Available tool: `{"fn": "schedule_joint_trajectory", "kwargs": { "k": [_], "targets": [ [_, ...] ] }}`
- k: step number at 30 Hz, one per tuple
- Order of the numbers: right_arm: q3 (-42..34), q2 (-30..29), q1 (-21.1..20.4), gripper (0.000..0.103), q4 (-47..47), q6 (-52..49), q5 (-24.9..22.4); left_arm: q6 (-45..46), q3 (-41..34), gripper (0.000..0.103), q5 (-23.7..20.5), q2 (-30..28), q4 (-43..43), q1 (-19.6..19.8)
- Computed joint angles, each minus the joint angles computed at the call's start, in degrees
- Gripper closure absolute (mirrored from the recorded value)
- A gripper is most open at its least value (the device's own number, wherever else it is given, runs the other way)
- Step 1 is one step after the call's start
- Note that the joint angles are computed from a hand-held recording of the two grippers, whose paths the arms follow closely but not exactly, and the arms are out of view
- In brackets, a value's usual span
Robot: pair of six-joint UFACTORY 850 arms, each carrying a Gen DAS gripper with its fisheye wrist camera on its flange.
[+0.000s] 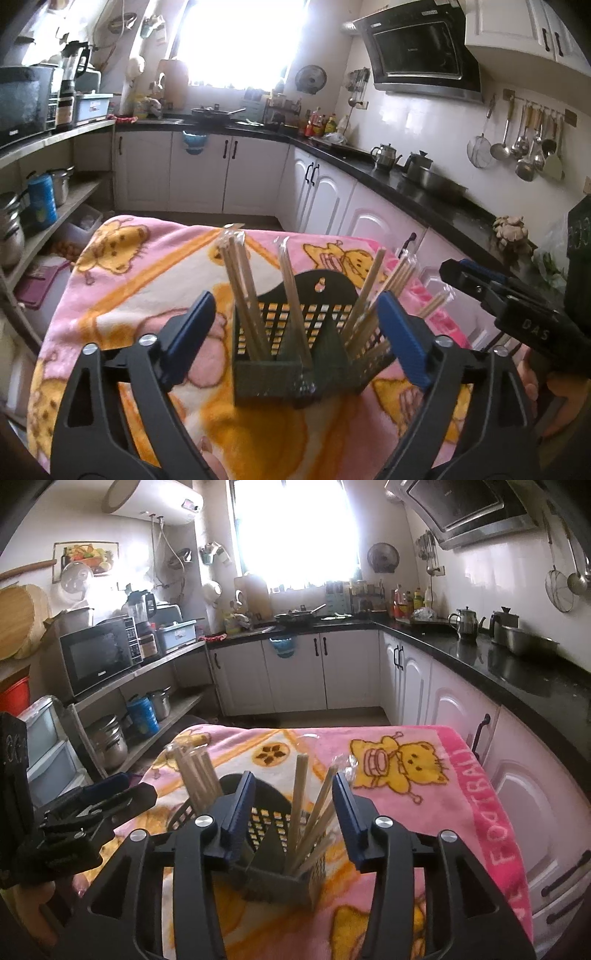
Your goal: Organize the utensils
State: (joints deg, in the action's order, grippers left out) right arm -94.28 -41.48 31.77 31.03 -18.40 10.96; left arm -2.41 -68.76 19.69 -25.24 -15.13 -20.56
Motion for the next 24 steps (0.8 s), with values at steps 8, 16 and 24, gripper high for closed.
{"fn": "schedule_joint_trajectory", "kwargs": {
  "k": [8,16,24],
  "targets": [
    [9.4,4.9,2.1,0.033,-1.4,0.3,6.5,3.4,5.8,0.012,1.3,3.6,-4.3,-1.1],
    [16.7,8.6,3.5,0.02,-5.0,4.3,10.2,4.1,10.9,0.011,1.8,6.1,-6.7,-2.0],
    [22.4,10.0,5.1,0.016,-6.7,8.8,12.2,4.0,16.4,0.011,4.8,8.2,-9.9,-3.1]
  ]
}}
